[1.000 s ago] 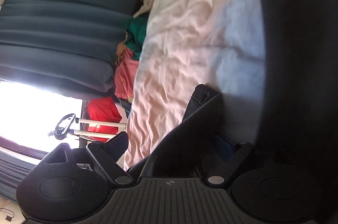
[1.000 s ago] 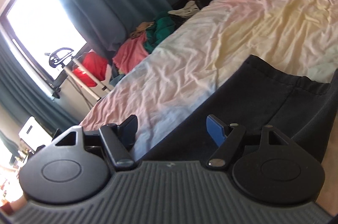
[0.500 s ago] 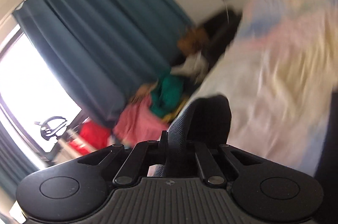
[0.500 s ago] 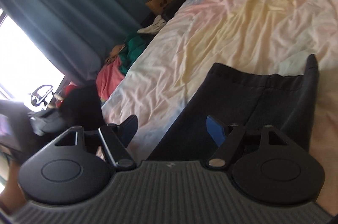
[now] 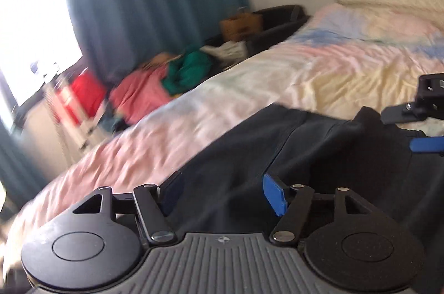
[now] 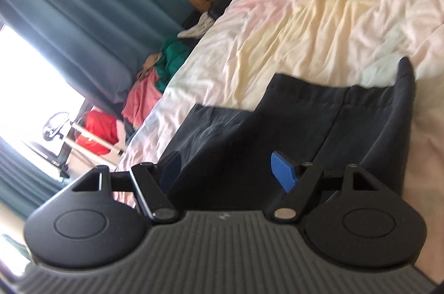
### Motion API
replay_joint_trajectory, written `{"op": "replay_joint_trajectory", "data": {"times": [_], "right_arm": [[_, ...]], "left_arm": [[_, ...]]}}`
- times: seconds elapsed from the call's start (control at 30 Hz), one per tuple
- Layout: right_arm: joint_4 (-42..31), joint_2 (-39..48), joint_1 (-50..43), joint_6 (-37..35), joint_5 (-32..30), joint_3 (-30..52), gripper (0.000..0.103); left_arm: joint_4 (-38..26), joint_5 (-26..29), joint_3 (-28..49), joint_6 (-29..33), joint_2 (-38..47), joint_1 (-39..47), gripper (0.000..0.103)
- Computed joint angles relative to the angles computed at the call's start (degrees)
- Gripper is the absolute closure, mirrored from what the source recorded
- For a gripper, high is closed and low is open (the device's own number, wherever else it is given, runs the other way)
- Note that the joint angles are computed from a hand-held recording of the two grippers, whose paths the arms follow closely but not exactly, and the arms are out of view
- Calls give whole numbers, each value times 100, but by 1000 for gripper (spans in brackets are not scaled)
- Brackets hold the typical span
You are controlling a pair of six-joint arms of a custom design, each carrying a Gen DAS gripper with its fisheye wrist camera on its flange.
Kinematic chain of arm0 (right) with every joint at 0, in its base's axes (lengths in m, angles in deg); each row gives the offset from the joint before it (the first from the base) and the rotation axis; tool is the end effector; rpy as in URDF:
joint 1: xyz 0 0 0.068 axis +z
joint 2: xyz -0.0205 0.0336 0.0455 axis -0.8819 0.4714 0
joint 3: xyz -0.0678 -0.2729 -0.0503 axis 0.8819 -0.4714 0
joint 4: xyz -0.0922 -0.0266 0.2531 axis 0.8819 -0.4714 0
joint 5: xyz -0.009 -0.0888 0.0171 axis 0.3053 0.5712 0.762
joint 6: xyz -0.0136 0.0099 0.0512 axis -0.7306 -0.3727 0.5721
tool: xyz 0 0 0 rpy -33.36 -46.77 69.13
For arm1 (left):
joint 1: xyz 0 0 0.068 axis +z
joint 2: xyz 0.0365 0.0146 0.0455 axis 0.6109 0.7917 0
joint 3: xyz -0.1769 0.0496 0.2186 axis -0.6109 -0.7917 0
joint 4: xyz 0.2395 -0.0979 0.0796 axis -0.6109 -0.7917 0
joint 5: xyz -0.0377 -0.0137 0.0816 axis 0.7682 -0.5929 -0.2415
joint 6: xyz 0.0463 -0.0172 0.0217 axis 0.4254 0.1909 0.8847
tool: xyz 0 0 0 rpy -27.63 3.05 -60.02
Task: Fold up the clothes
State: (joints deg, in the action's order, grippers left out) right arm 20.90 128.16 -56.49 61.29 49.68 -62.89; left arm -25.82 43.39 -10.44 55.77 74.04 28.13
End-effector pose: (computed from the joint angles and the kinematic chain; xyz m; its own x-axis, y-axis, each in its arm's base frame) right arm 0.2583 0.0110 0.0433 0.0138 0.8596 -0.5109 0.5554 0.4183 0.7187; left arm 0.3684 -0.0736 0.0362 -0.2564 0.5383 -0.8028 0.6496 0.7110 0.2693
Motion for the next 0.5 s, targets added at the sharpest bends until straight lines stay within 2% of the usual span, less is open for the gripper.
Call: {"op": "replay_joint_trajectory", "data": {"times": [0.13,0.2,0.33,0.5], "right_arm": [[129,25,-134,8,-680,16,28],[215,36,-210,84,-1038,10,28],[222,-107,-357,203,-1608,-35,28],[-393,-467,-472,415,-1992,55,28]], "left_arm": [[307,610,-1155,-157,-625,1699,25],[329,978,-1476,-131,-765,2575,25],[-574,1791,-1286,-158,-757,4162,24],[-2010,2390,-358,-968,-628,4910,24]]}}
